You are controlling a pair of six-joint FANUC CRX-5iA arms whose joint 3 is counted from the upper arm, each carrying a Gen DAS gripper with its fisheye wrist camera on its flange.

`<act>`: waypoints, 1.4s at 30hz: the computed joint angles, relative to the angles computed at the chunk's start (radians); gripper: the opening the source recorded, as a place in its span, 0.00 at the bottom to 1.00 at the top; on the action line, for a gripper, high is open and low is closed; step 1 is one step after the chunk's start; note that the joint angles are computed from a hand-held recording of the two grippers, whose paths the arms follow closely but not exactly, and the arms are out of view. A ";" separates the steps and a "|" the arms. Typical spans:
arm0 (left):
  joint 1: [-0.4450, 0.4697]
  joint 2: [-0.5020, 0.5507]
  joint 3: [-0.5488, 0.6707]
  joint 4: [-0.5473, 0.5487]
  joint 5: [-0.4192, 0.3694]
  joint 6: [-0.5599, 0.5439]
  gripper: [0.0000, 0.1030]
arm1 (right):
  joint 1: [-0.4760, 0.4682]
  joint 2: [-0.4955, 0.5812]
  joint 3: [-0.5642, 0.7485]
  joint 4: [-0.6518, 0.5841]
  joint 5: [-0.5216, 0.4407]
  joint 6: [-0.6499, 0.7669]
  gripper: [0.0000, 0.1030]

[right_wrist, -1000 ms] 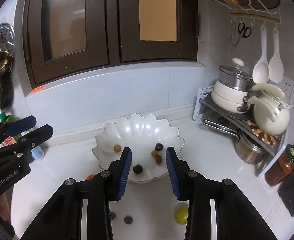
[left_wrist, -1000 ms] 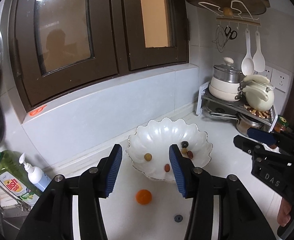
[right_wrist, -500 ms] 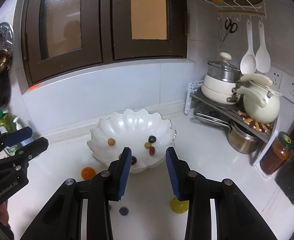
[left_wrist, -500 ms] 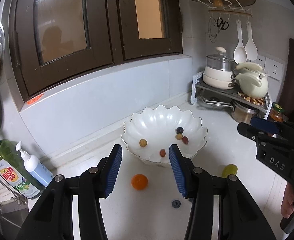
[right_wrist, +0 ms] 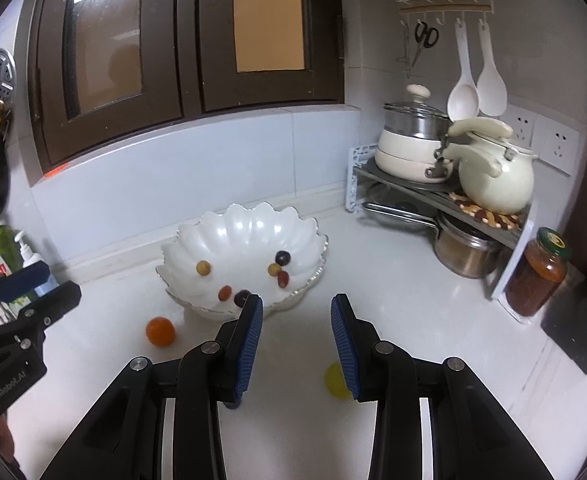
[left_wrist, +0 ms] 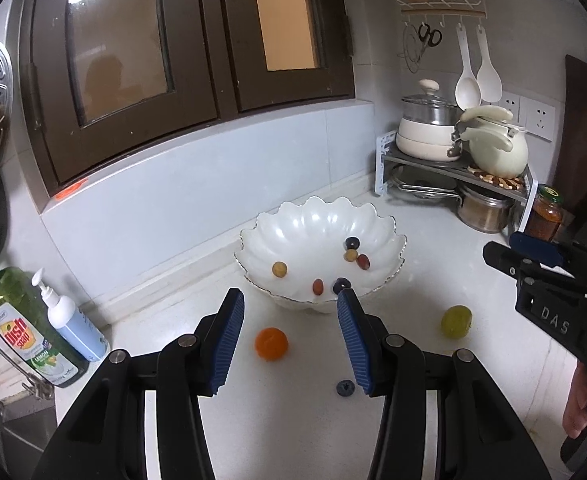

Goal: Organize fruits
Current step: 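Withdraw both open tools from the bowl toward the loose fruits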

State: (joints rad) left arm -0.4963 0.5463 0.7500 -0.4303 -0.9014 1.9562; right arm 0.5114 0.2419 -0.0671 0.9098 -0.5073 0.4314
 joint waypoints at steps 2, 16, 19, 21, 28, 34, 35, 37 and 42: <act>0.001 -0.001 -0.011 0.016 0.012 -0.008 0.47 | 0.001 -0.008 -0.020 0.013 0.002 -0.011 0.36; -0.053 0.005 -0.045 -0.093 -0.013 0.155 0.47 | -0.011 -0.032 -0.076 -0.059 0.008 0.025 0.36; -0.060 0.011 -0.049 -0.105 -0.028 0.184 0.47 | -0.015 -0.033 -0.088 -0.063 0.016 0.032 0.36; -0.067 0.019 -0.045 -0.115 -0.045 0.192 0.47 | -0.019 -0.034 -0.100 -0.052 0.025 0.026 0.42; -0.067 0.047 -0.037 -0.092 -0.091 0.218 0.47 | -0.031 -0.025 -0.113 -0.067 0.042 0.033 0.50; -0.079 0.068 -0.022 -0.115 -0.119 0.250 0.46 | -0.029 -0.005 -0.089 -0.188 0.033 0.138 0.50; -0.080 0.073 -0.019 -0.112 -0.125 0.250 0.46 | -0.029 0.000 -0.082 -0.209 0.028 0.159 0.50; -0.083 0.083 -0.011 -0.117 -0.140 0.250 0.46 | -0.031 0.007 -0.073 -0.237 0.024 0.187 0.50; -0.092 0.121 0.032 -0.127 -0.190 0.238 0.46 | -0.038 0.028 -0.048 -0.283 0.012 0.237 0.51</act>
State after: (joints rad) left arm -0.5885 0.6670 0.7825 -0.5574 -1.0917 2.1944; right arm 0.4730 0.2698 -0.1155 0.6264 -0.4956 0.6685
